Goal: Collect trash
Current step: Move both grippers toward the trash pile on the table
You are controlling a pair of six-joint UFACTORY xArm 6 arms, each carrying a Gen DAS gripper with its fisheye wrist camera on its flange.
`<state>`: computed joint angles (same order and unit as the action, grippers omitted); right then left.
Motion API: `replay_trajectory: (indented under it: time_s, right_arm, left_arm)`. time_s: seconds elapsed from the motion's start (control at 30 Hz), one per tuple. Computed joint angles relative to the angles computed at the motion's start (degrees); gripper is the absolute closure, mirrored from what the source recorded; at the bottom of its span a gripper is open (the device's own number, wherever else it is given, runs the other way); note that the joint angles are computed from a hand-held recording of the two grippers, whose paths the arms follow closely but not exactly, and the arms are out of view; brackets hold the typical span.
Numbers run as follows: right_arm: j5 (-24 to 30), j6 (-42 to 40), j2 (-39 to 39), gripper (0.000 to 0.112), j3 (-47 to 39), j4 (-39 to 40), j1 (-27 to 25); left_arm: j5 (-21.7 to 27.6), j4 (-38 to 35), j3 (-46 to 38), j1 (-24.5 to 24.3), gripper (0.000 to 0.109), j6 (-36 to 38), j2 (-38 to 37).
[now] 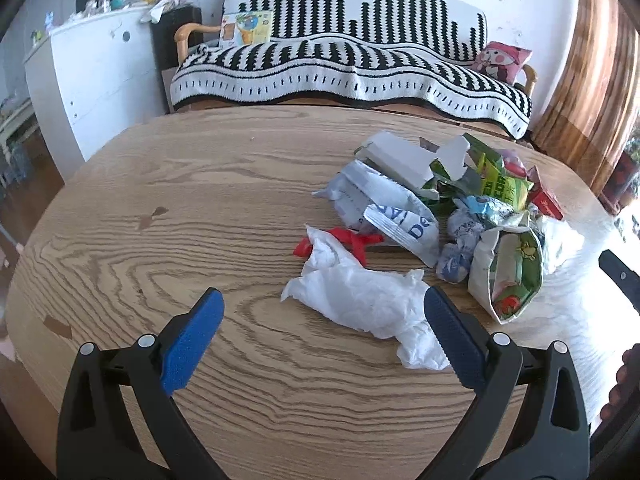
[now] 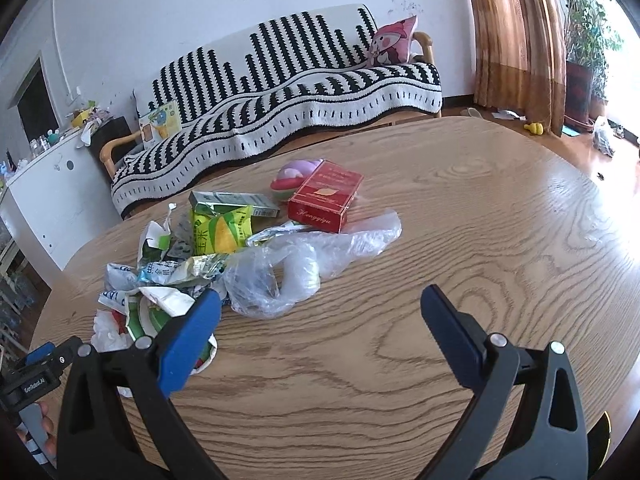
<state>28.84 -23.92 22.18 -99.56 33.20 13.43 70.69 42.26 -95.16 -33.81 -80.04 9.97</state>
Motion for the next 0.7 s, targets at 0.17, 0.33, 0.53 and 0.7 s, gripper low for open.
replay_trajectory:
  time_s: [0.17, 0.33, 0.53, 0.7]
  right_arm:
    - [0.2, -0.3, -0.3, 0.015, 0.1, 1.1, -0.2]
    - [-0.2, -0.6, -0.5, 0.015, 0.4, 1.2, -0.3]
    - [-0.3, -1.1, -0.8, 0.015, 0.6, 1.1, -0.1]
    - [-0.2, -1.6, -1.2, 0.015, 0.8, 0.5, 0.2]
  left_arm:
    - [0.5, 0.5, -0.4, -0.4, 0.011, -0.9, 0.0]
    - [3.5, -1.5, -2.4, -0.4, 0.011, 1.8, 1.1]
    - [4.0, -0.6, -2.6, -0.8, 0.011, 2.1, 1.3]
    - [4.8, -0.1, -2.9, -1.0, 0.011, 2.3, 1.6]
